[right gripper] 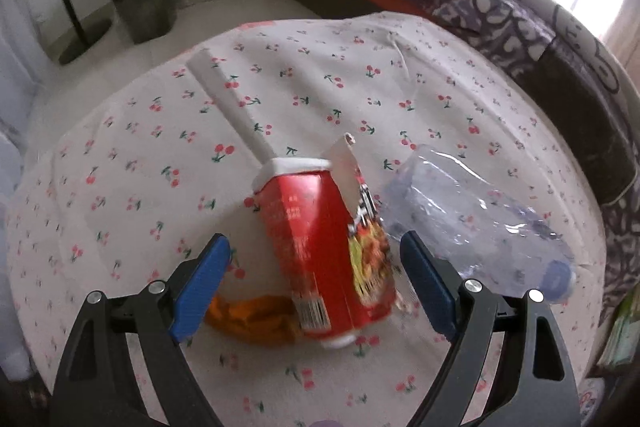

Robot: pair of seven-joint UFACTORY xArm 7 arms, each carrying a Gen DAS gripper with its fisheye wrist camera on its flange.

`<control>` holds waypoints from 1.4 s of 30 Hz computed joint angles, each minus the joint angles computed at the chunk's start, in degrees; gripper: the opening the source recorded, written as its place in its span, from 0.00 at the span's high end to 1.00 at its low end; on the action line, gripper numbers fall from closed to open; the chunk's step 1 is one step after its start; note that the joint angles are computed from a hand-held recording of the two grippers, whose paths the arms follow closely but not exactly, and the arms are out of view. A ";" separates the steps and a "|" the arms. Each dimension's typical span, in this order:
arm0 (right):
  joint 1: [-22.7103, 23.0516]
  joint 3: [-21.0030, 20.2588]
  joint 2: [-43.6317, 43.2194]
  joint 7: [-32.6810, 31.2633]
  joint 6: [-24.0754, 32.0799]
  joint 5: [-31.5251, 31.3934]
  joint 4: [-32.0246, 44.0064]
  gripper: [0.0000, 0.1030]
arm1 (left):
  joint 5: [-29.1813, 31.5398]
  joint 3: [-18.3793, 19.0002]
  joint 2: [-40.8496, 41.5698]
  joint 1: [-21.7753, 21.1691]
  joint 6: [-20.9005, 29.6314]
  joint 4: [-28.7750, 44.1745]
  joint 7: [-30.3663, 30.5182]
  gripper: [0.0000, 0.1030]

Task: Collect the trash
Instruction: 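Grasp the red snack packet with the right gripper while the left holds the orange peel, then carry the red packet and orange peel over the white bin and open both grippers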

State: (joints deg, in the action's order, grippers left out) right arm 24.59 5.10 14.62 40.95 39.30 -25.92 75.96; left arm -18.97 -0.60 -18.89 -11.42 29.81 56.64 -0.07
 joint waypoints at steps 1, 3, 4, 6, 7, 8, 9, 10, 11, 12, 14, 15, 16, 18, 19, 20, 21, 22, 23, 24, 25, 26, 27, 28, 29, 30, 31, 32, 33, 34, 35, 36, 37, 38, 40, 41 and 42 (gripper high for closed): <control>-0.17 -0.10 0.52 0.51 -0.24 0.49 0.35 0.21 | -0.03 0.15 -0.12 0.07 0.03 -0.05 0.04 0.85; -0.38 -0.29 1.06 1.13 -0.14 1.28 0.71 0.36 | -0.21 0.51 -0.50 0.19 0.10 -0.19 0.24 0.85; -0.57 -0.24 1.44 1.00 -0.19 1.94 0.97 0.38 | -0.28 0.58 -0.64 0.24 0.08 -0.23 0.24 0.85; -0.53 -0.67 0.86 2.40 -2.03 1.66 0.02 0.45 | -0.20 0.65 -0.82 0.42 -0.05 -0.37 0.21 0.85; -0.53 -0.74 0.35 2.87 -2.64 1.51 -0.52 0.50 | -0.09 0.60 -0.83 0.51 -0.16 -0.42 0.10 0.85; -0.50 -0.73 -0.03 3.26 -3.10 1.33 -0.93 0.50 | -0.03 0.60 -0.80 0.57 -0.24 -0.46 0.03 0.85; -0.23 -0.93 -0.76 4.37 -3.65 0.36 -1.56 0.51 | 0.08 0.51 -0.87 0.67 -0.18 -0.50 -0.28 0.85; 0.05 -1.16 -1.52 5.82 -4.20 -0.93 -2.23 0.51 | 0.01 0.55 -0.87 0.59 -0.17 -0.50 -0.25 0.85; 0.17 -1.26 -2.71 7.34 -5.11 -2.08 -3.17 0.51 | -0.24 0.78 -0.81 0.41 -0.31 -0.48 0.23 0.85; 0.09 -1.13 -3.56 8.32 -5.66 -2.77 -3.72 0.51 | -0.24 0.67 -0.99 0.38 -0.49 -0.65 0.19 0.85; 0.12 -0.91 -5.53 10.91 -6.52 -5.09 -4.67 0.52 | -0.32 0.57 -1.21 0.21 -0.97 -0.95 0.28 0.85; 0.04 -0.70 -6.78 12.27 -6.89 -6.38 -5.28 0.52 | -0.37 0.40 -1.37 0.04 -1.21 -1.04 0.20 0.85; -0.22 -0.37 -7.83 13.27 -7.19 -7.26 -5.78 0.52 | -0.42 0.38 -1.45 -0.10 -1.39 -1.15 0.22 0.85; -0.81 0.34 -10.43 15.98 -7.82 -9.48 -6.96 0.52 | -0.19 0.03 -1.79 -0.34 -1.72 -1.53 0.03 0.85; -1.26 0.79 -11.82 17.28 -8.24 -10.47 -7.64 0.52 | -0.02 -0.13 -1.78 -0.49 -1.72 -1.56 -0.09 0.85; -1.77 1.32 -13.09 18.41 -8.56 -11.36 -8.36 0.52 | 0.08 -0.17 -1.80 -0.60 -1.76 -1.63 -0.14 0.85; -2.37 1.85 -14.33 19.26 -8.84 -12.01 -9.04 0.52 | 0.32 -0.44 -1.83 -0.75 -1.95 -1.79 -0.29 0.85; -2.98 2.42 -15.57 20.00 -9.07 -12.46 -9.72 0.52 | 0.58 -0.66 -1.83 -0.88 -2.04 -1.88 -0.45 0.85; -3.60 3.02 -17.30 21.06 -9.26 -13.05 -10.72 0.52 | 0.57 -0.58 -1.88 -1.15 -2.14 -2.00 -0.18 0.85; -4.31 3.72 -18.65 22.08 -9.25 -13.64 -11.47 0.52 | 0.64 -0.65 -2.07 -1.36 -2.31 -2.26 -0.08 0.85; -5.01 4.43 -20.01 22.94 -9.19 -14.06 -12.28 0.52 | 0.73 -0.74 -2.19 -1.52 -2.46 -2.43 -0.10 0.85; -5.73 5.13 -21.72 23.79 -9.20 -14.41 -13.33 0.52 | 0.81 -0.90 -2.40 -1.79 -2.65 -2.67 -0.04 0.85; -6.51 5.84 -23.35 24.57 -9.20 -14.78 -14.39 0.51 | 0.92 -1.07 -2.61 -2.02 -2.81 -2.92 -0.07 0.85; -7.29 6.57 -24.89 25.29 -9.08 -15.04 -15.36 0.51 | 1.03 -1.15 -2.72 -2.20 -2.91 -3.06 -0.11 0.85; -8.08 7.15 -26.62 25.78 -9.16 -15.00 -16.52 0.51 | 1.23 -1.32 -2.86 -2.36 -3.01 -3.21 -0.21 0.85; -8.83 7.66 -28.22 26.11 -9.41 -14.80 -17.70 0.51 | 1.54 -1.63 -2.93 -2.53 -3.12 -3.38 -0.39 0.85; -9.58 8.19 -29.77 26.40 -9.57 -14.62 -18.85 0.51 | 1.72 -1.73 -2.96 -2.68 -3.15 -3.49 -0.52 0.85; -10.43 8.72 -31.68 26.84 -9.74 -14.62 -20.25 0.51 | 1.91 -1.88 -2.94 -2.90 -3.19 -3.67 -0.57 0.85; -11.16 9.24 -33.05 26.98 -9.89 -14.35 -21.28 0.51 | 2.13 -2.08 -2.95 -3.08 -3.20 -3.82 -0.70 0.85; -11.82 9.68 -34.58 27.02 -9.96 -13.88 -22.44 0.51 | 2.33 -2.21 -2.96 -3.24 -3.24 -3.92 -0.82 0.85; -12.48 10.02 -36.26 27.11 -10.09 -13.28 -23.83 0.51 | 2.74 -2.65 -2.84 -3.35 -3.40 -4.02 -1.17 0.85; -13.05 10.20 -37.89 27.04 -10.28 -12.45 -25.27 0.51 | 3.02 -2.87 -2.83 -3.55 -3.58 -4.16 -1.32 0.85; -13.62 10.34 -39.48 26.92 -10.47 -11.59 -26.73 0.51 | 3.34 -3.11 -2.84 -3.73 -3.74 -4.30 -1.46 0.85; -14.19 10.48 -40.79 26.71 -10.64 -10.73 -27.96 0.51 | 3.58 -3.22 -2.83 -3.88 -3.84 -4.38 -1.61 0.85; -15.47 11.07 -43.02 26.46 -11.02 -9.21 -30.28 0.51 | 4.15 -3.67 -2.66 -4.30 -4.05 -4.48 -1.89 0.85; -16.22 11.37 -44.43 26.47 -11.09 -8.50 -31.65 0.51 | 4.42 -3.90 -2.60 -4.49 -4.14 -4.53 -2.09 0.85; -17.12 11.78 -45.94 26.71 -11.26 -7.92 -33.16 0.51 | 4.77 -4.27 -2.48 -4.78 -4.27 -4.65 -2.23 0.85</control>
State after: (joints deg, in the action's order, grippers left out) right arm 7.47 16.87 -31.32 67.65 28.04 -33.84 42.80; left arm -14.20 -4.88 -21.36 -16.20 25.54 51.98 -2.30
